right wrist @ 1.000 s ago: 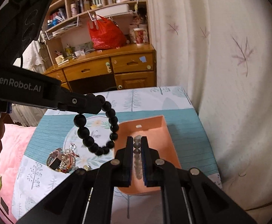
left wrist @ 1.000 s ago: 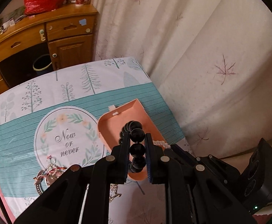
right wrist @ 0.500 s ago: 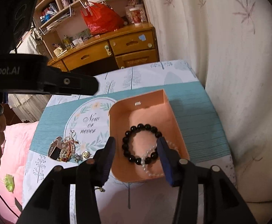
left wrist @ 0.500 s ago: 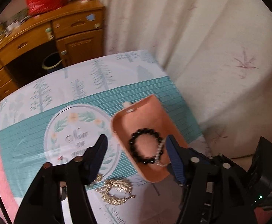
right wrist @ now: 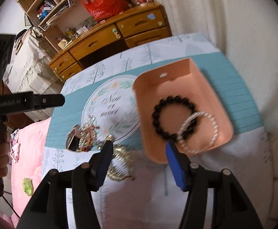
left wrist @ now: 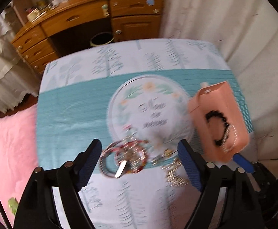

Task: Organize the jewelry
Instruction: 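Grasp the beige watch strap with the left tool while the right tool grasps the gold hair comb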

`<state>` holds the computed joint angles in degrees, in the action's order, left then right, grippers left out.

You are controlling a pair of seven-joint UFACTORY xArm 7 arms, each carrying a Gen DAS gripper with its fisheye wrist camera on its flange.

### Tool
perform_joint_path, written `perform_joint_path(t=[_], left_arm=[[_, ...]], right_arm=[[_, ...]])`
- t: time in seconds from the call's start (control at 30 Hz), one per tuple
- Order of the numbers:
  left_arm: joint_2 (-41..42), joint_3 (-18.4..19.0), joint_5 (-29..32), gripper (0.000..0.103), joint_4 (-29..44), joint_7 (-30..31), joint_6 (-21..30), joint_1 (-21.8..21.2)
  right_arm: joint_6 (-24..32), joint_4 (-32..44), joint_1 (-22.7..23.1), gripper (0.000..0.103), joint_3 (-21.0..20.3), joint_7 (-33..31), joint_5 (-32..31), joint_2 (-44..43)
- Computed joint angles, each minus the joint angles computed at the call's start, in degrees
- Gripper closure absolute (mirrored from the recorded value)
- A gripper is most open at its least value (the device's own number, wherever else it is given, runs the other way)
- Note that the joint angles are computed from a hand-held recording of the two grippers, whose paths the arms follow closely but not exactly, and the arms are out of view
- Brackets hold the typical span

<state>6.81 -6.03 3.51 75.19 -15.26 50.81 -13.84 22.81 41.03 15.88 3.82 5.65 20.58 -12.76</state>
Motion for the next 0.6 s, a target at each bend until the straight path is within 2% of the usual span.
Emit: perform_joint_path(t=[0.13, 0.23, 0.27, 0.37, 0.43, 0.53, 0.6], left_arm=[[-2.2, 0.8, -1.2, 0.021, -4.5, 2.5, -0.8, 1.6], [-3.1, 1.1, -3.0, 0.021, -7.1, 6.2, -0.8, 2.7], [-3.4, 1.1, -3.8, 0.021, -8.0, 8.2, -1.1, 3.1], [-4.6, 1.2, -5.0, 0.02, -12.0, 14.3, -3.9, 3.8], [-4.8, 1.2, -5.2, 0.02, -14.7, 18.6, -6.5, 4.0], [-4.9, 1.3, -6.5, 0.02, -19.7, 24.3, -14.0, 4.5], [-4.5, 1.4, -7.6, 0.02, -22.8, 27.5, -20.8, 4.7]], right_arm=[[1.4, 0.7, 0.2, 0.044, 2.4, 3.9, -3.2, 0.7], [2.7, 1.5, -0.1, 0.039, 5.0, 9.9, -9.0, 1.6], [2.9, 1.6, -0.4, 0.034, 6.0, 12.6, -11.8, 1.8], [4.8, 2.6, -2.2, 0.027, 10.3, 26.6, -26.2, 3.2], [5.9, 2.9, -2.0, 0.027, 11.6, 33.7, -33.1, 4.3], [5.3, 2.8, -1.1, 0.027, 12.6, 44.0, -42.3, 6.8], [4.1, 2.5, -0.7, 0.027, 12.8, 51.9, -50.0, 8.2]])
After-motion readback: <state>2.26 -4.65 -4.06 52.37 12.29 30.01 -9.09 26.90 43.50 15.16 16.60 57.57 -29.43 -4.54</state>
